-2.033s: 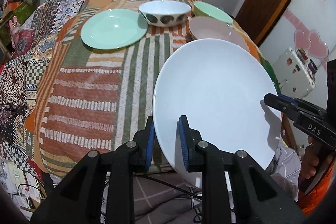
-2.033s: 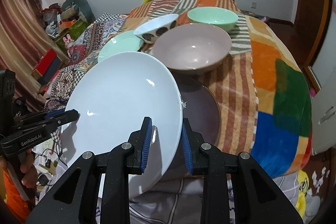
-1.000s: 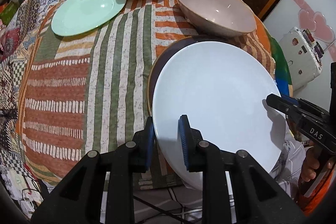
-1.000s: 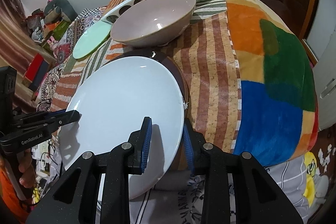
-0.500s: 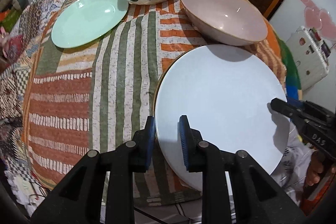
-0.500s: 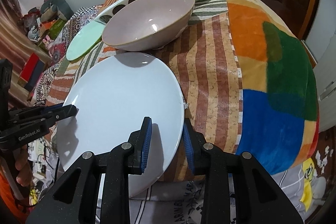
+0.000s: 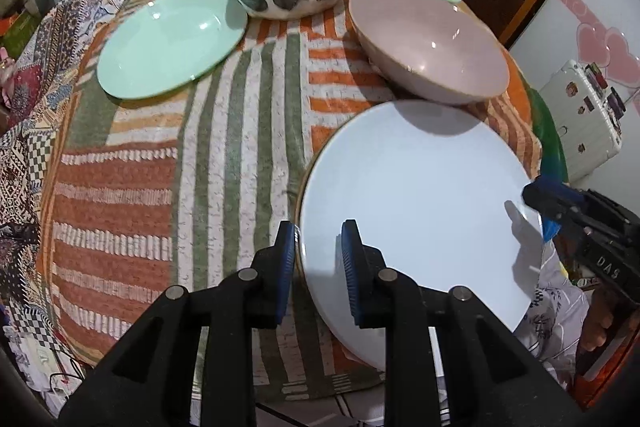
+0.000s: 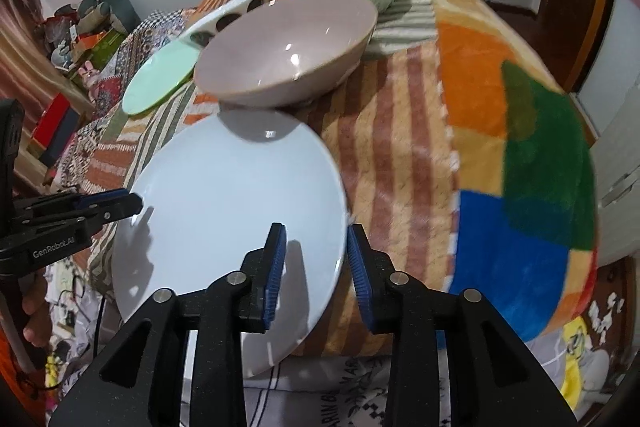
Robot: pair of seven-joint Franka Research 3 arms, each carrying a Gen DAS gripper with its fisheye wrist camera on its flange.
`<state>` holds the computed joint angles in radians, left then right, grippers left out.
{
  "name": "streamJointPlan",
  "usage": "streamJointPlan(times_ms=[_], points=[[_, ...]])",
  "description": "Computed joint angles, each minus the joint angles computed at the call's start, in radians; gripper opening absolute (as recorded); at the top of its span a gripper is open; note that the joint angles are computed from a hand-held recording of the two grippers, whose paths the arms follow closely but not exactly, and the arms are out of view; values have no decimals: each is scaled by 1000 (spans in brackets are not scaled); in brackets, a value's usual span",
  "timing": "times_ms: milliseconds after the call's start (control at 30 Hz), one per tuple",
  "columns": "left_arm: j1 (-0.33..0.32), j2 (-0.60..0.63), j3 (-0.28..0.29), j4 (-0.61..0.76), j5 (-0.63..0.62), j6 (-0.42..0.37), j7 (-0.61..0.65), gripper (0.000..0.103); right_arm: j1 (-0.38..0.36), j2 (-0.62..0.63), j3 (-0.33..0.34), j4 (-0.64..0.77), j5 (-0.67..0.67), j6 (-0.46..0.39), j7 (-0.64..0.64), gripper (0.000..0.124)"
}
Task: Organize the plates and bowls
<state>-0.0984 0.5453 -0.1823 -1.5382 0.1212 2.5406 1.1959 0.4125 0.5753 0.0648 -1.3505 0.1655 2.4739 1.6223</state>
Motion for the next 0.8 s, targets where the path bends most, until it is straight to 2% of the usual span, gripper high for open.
streamJointPlan(times_ms=[200, 333, 400, 500, 533, 633, 800], points=[[22, -79, 6, -84, -9, 100, -17, 26, 6, -38, -12, -25, -19, 85, 8, 38], [22, -148, 41, -168, 29, 197, -85, 43, 9, -39, -3, -5, -16, 131, 3, 42], [22, -170, 55, -198, 53, 222, -118, 47, 14, -23, 5, 26, -12, 135, -5, 43], [27, -192, 77, -225, 92, 233, -166, 48, 28, 17, 16, 95, -7, 144, -21, 60], [32, -194, 78, -229, 99, 233, -174, 49, 36, 32, 15, 115, -9, 150, -23, 61], [49, -203, 89, -243, 116, 232, -205, 55, 57, 96, 18, 221, -16, 117, -38, 62], [77, -202, 115, -249, 151, 244, -251, 55, 89, 241, 27, 464, -10, 17, -59, 66]])
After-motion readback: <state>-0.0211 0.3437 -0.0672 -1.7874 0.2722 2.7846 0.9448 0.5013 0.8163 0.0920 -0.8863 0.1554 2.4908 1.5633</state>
